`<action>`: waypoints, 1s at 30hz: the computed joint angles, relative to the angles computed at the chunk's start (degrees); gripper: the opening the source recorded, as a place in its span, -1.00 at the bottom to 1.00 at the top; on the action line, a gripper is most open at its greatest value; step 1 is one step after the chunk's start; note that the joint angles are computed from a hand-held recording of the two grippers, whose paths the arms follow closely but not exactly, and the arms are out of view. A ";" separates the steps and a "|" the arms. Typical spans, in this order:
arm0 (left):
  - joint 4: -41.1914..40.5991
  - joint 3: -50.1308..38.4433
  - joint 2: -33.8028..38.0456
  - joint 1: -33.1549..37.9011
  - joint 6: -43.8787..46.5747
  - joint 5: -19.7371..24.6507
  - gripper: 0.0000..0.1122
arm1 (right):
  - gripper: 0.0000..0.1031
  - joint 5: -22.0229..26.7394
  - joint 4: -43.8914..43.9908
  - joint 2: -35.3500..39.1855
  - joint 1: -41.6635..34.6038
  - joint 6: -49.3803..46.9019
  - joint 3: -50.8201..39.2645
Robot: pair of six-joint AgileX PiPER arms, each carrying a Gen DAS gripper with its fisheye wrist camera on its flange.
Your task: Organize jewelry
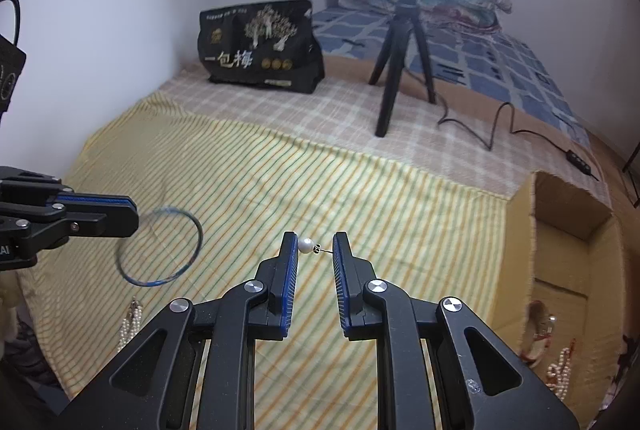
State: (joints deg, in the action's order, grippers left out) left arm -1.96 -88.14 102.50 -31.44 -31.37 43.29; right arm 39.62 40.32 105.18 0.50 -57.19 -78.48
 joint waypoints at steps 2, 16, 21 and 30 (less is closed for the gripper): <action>0.59 -1.99 0.87 -0.98 -0.49 0.31 -0.99 | -0.70 0.43 0.52 -0.63 -1.15 -0.70 0.05; 1.93 -16.89 9.69 -6.92 -0.83 3.88 -1.00 | -0.70 4.54 3.68 -1.55 -13.19 -4.08 -3.16; 2.79 -19.57 11.50 -8.37 -1.17 5.06 -1.00 | -0.70 5.42 3.93 -0.67 -17.62 -3.86 -5.52; 5.57 -22.76 13.59 -10.88 -1.21 7.16 -1.00 | -0.70 6.81 3.13 4.11 -23.87 -1.05 -12.69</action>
State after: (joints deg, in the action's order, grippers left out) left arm 3.61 -110.90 116.09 -42.32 -32.58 50.45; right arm 46.43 43.44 109.29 -23.37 -58.24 -91.16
